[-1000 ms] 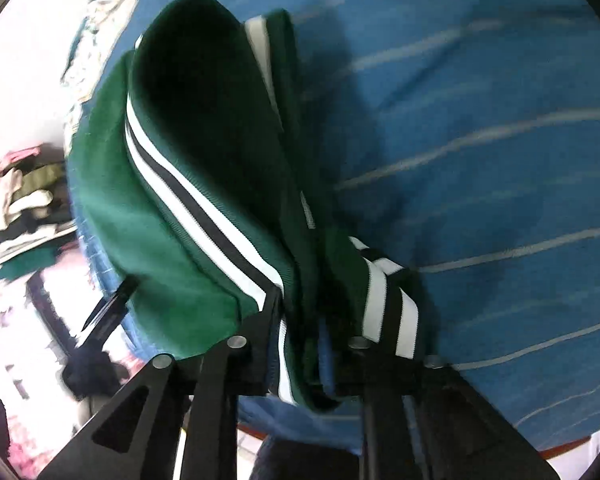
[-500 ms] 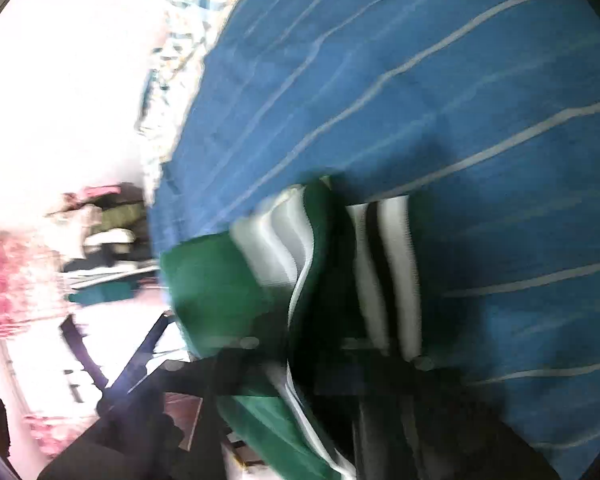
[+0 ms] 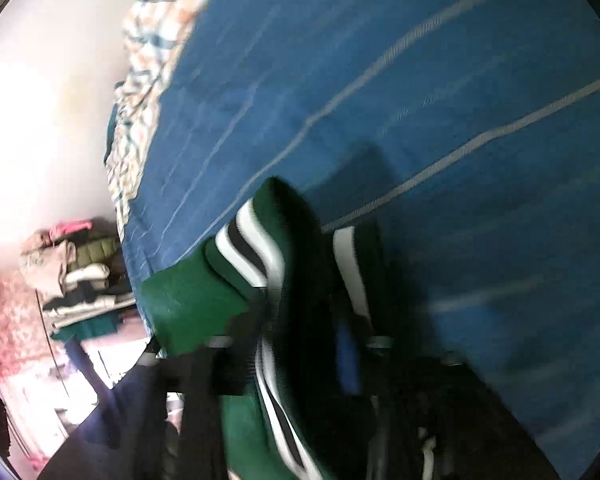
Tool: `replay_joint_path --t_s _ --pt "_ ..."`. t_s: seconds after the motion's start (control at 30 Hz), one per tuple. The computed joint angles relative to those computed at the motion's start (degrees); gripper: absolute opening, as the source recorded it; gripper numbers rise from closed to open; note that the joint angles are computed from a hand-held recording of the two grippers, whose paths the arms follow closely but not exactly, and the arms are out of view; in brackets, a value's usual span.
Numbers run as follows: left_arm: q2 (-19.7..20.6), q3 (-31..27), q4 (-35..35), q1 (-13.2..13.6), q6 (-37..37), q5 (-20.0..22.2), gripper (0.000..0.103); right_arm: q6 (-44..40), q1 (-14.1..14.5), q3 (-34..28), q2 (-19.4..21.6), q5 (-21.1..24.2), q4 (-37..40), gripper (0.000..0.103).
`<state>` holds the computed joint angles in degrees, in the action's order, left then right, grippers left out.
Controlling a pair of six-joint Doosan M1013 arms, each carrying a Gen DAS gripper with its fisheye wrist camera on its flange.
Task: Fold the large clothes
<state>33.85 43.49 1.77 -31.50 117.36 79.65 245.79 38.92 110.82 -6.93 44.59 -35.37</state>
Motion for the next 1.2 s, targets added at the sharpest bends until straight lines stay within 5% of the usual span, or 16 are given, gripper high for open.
replay_joint_path --t_s 0.07,0.13,0.3,0.33,0.37,0.47,0.63,0.8,0.93,1.0,1.03,1.07,1.13,1.2 --pt "-0.74 0.29 -1.13 1.1 -0.29 -0.19 0.103 -3.01 3.07 -2.08 -0.85 4.68 1.38 0.074" --pt "-1.87 1.52 -1.19 2.17 -0.04 -0.58 0.103 -4.44 5.69 -3.87 -0.91 6.15 3.28 0.074" --pt "-5.0 6.38 1.76 4.21 -0.56 -0.47 0.103 1.3 9.53 -3.04 1.03 -4.49 7.23 0.074" --pt "-5.49 7.24 2.45 4.48 -0.99 -0.22 0.103 1.57 10.27 -2.98 1.8 -6.05 8.04 0.058" --pt "-5.82 7.88 3.24 4.69 -1.32 0.14 0.103 -1.15 10.41 -4.02 3.09 -5.33 10.16 0.019" --pt "-6.2 8.71 5.13 5.08 -2.03 1.18 0.103 -2.43 10.75 -7.37 5.38 -0.89 10.55 0.012" --pt "-6.65 9.48 4.19 5.79 -1.3 1.42 0.103 12.82 15.82 -10.91 5.42 7.99 2.65 0.011" --pt "-4.52 6.8 1.28 6.16 -2.07 6.29 0.102 12.59 12.98 -6.77 6.12 1.1 11.58 0.012" --pt "-2.18 2.31 -3.73 6.78 -1.69 10.27 0.102 -3.51 9.52 -7.18 6.84 1.26 22.72 0.026" --pt "-0.55 -0.35 -6.9 7.04 -0.59 12.7 0.102 -7.06 9.39 -8.54 6.41 3.78 22.35 0.052" --pt "0.45 -1.91 -8.5 7.14 -0.16 14.36 0.102 -5.69 9.91 -9.17 6.29 5.87 20.22 0.08" --pt "1.78 -3.93 -10.71 7.3 0.02 16.76 0.102 -2.89 11.12 -9.74 6.05 9.16 16.54 0.088" --pt "4.32 -7.63 -15.22 7.56 0.43 21.08 0.102 1.1 12.42 -9.77 5.53 13.76 9.66 0.088" --pt "6.8 -10.79 -20.14 7.71 1.16 25.01 0.102 2.91 12.46 -7.5 4.62 12.4 3.63 0.088"
